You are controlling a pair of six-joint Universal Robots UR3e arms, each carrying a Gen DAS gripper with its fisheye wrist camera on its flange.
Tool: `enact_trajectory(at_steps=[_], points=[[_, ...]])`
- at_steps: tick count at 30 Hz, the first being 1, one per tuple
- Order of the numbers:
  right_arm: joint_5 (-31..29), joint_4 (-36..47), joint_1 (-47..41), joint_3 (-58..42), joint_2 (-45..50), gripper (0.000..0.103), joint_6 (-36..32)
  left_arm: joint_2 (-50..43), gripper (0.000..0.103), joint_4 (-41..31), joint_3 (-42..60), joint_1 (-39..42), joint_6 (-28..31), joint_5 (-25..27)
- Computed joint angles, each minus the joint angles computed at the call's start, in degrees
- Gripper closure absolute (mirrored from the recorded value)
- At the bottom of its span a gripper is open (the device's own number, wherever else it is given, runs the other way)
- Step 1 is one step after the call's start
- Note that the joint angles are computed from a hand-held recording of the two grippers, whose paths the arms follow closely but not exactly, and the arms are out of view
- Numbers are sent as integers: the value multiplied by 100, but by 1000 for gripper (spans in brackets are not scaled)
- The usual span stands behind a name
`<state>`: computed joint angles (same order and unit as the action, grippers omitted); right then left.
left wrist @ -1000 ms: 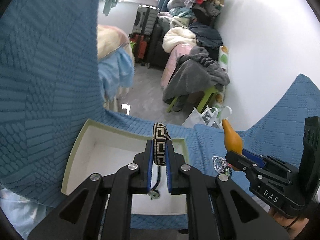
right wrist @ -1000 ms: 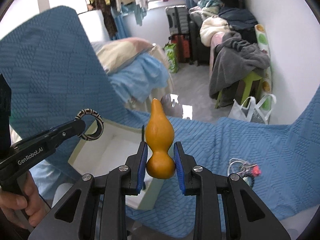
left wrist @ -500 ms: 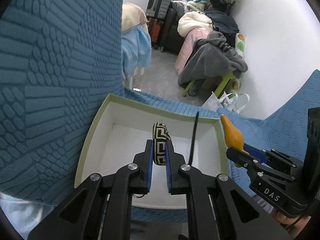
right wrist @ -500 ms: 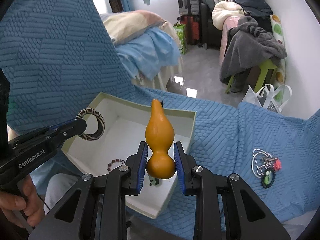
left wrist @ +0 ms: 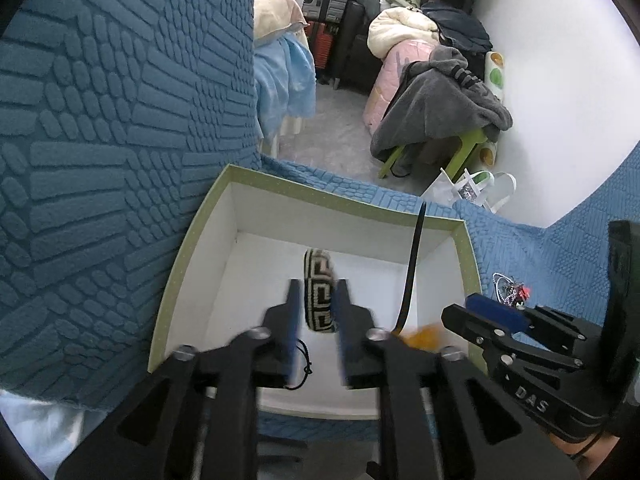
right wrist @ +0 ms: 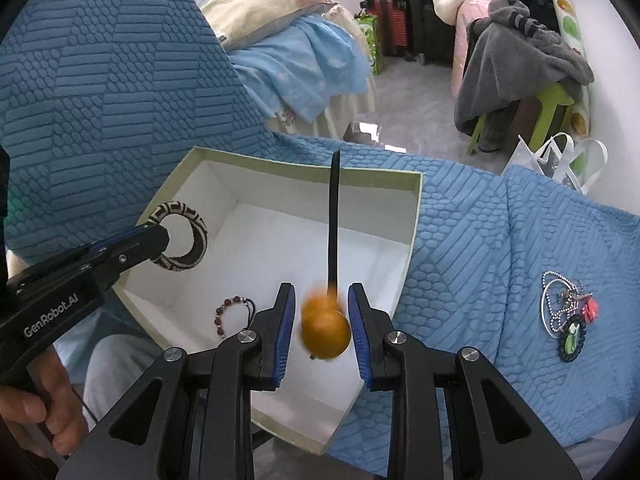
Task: Organize jewelry
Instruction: 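Open both grippers to drop the gourd and bangle into the box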
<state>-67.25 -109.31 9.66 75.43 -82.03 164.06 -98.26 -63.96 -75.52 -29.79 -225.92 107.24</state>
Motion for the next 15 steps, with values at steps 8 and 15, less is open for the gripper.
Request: enact_trajectory(at_steps=[8,15], points=[[423,8,-488,15,-537,67,-435,-210,45,82,660,-428,-226,595],[887,-46,-1093,-38,-1068,67,-700,-670,45,-331,1841,-857,-354,1133]])
